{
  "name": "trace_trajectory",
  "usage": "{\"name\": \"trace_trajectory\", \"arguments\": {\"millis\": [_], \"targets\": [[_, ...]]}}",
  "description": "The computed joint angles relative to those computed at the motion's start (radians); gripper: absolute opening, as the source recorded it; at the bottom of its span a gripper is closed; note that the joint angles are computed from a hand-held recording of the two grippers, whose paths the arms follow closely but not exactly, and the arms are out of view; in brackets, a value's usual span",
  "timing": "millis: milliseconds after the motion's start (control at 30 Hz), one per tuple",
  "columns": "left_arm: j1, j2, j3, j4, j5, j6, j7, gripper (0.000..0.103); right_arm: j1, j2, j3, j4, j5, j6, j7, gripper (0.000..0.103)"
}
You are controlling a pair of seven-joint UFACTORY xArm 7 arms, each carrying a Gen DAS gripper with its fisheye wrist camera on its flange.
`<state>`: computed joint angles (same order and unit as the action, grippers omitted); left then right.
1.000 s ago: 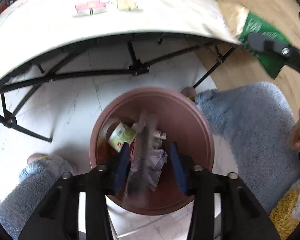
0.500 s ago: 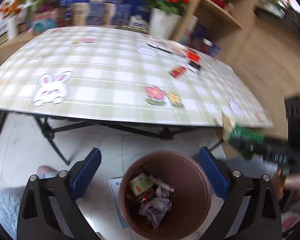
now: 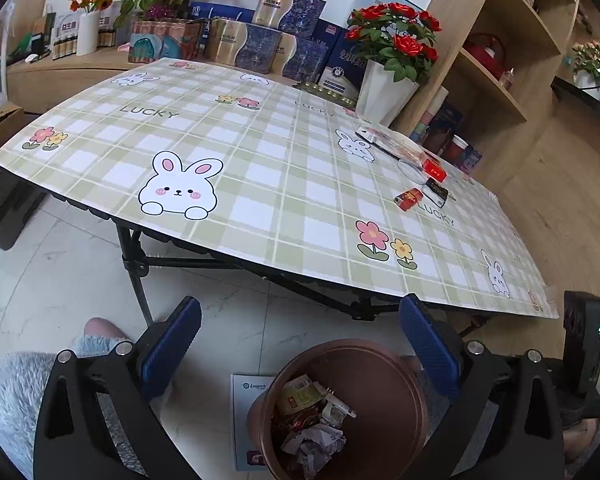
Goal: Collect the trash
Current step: 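Open the right gripper to drop the green packet into the bin, then raise both grippers back to the table toward the red tube and tissue pack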
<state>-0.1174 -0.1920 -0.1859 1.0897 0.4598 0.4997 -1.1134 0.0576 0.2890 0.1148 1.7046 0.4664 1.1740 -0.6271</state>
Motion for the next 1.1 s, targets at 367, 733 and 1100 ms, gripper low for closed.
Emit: {"name": "trace_trajectory", "arguments": {"millis": [367,733,1100], "targets": [[-0.005,0.018,0.005,0.011,0.001,0.025,0.010,0.097,0.030,0.054,0.004,0.011,-0.083,0.063,0.027,0.028],[-0.025,0.047,0.017,0.033,-0.007,0.041,0.037,0.097,0.039,0.064,0.003,0.015,-0.125,0.069,0.062,0.053],[-0.030,0.052,0.021,0.042,-0.004,0.061,0.023,0.097,0.044,0.003,-0.004,-0.034,-0.122,-0.092,0.064,0.097]]}}
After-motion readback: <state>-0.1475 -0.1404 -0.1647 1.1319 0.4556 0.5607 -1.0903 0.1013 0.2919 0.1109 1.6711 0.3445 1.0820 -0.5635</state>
